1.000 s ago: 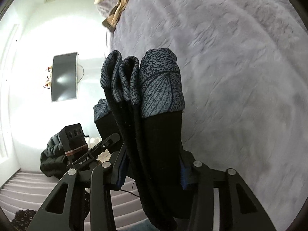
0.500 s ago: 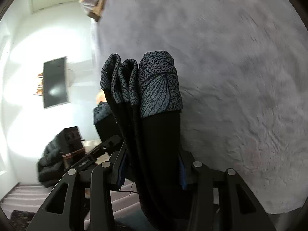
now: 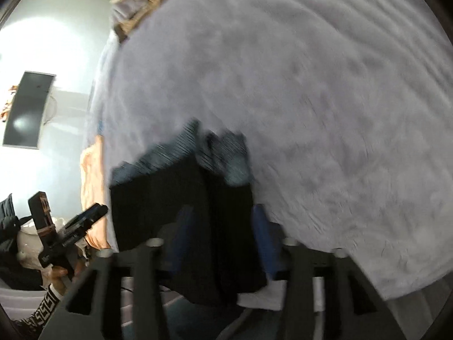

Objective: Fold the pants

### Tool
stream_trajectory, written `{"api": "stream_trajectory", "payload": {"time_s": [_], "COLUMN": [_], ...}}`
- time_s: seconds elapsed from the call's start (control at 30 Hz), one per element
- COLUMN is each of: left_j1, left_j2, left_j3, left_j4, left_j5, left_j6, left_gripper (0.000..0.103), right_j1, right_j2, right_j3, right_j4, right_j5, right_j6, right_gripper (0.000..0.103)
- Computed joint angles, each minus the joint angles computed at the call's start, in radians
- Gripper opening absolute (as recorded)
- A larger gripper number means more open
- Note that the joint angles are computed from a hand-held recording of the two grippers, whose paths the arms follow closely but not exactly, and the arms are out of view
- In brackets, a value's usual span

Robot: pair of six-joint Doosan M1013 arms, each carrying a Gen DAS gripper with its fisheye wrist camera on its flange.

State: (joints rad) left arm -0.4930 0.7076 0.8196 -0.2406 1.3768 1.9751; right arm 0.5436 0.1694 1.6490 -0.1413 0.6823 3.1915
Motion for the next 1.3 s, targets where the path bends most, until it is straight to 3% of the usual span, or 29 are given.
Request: {"api": "stream_trajectory", "payload": {"time_s": [0.13,0.3,0.37,0.47,0.53,0.57,0.6,0.7,0.77,0.93,1.13,1.3], "left_j1": [-0.039,-0.036,-0.029,-0.027,-0.019,-0.016,-0.014,-0.007,-0.015,-0.016,-0.021,-0.023], "left_j2": [0.010,0.031,0.028,0.019,0.026,0.033,0.043,0.072,0.074,0.083,0.050,0.016], "left_j3": [-0.002,-0.008,-0.002,0.007,-0.010,-0.025,-0.041,-0.075,-0.056,-0.055,-0.027,0.018], "left_j4": [0.050,0.096,0.081,0.088,0.083,0.086,0.094,0.090,0.131,0.138,0.162,0.169], "left_j5": [-0.035,0.016,0.012,-0.024,-0.032,-0.031,-0.026,0.000,-0.023,-0.014,-0.028,-0.020], "left_j6": [-0.034,-0.112,-0.124,-0.126,-0.153,-0.179,-0.202,-0.226,-0.226,-0.237,-0.164,-0.152], "left_gripper": [0.080,0.080,0.080,0.080,0.080,0.080,0.080,0.080,0.089,0.089,0.089,0.089], "right_j1": [-0.020,-0.026,-0.032,-0.055,-0.073,-0.075,-0.081,-0.084,-0.080,-0.072,-0.064,-0.040], "right_j2": [0.066,0.166,0.153,0.121,0.113,0.120,0.122,0.126,0.133,0.159,0.142,0.133], "right_j3": [-0.104,-0.249,-0.219,-0.144,-0.117,-0.132,-0.135,-0.131,-0.136,-0.157,-0.148,-0.158], "right_j4": [0.009,0.003,0.007,0.077,0.153,0.160,0.183,0.204,0.207,0.192,0.207,0.189], "right_j5": [0.093,0.323,0.265,0.111,0.050,0.095,0.119,0.136,0.159,0.211,0.209,0.250], "right_j6": [-0.127,-0.227,-0.195,-0.211,-0.271,-0.287,-0.315,-0.314,-0.319,-0.343,-0.342,-0.308], "right_gripper": [0.042,0.042,0.042,0.042,0.033,0.013,0.012,0.012,0.012,0.012,0.014,0.016]}}
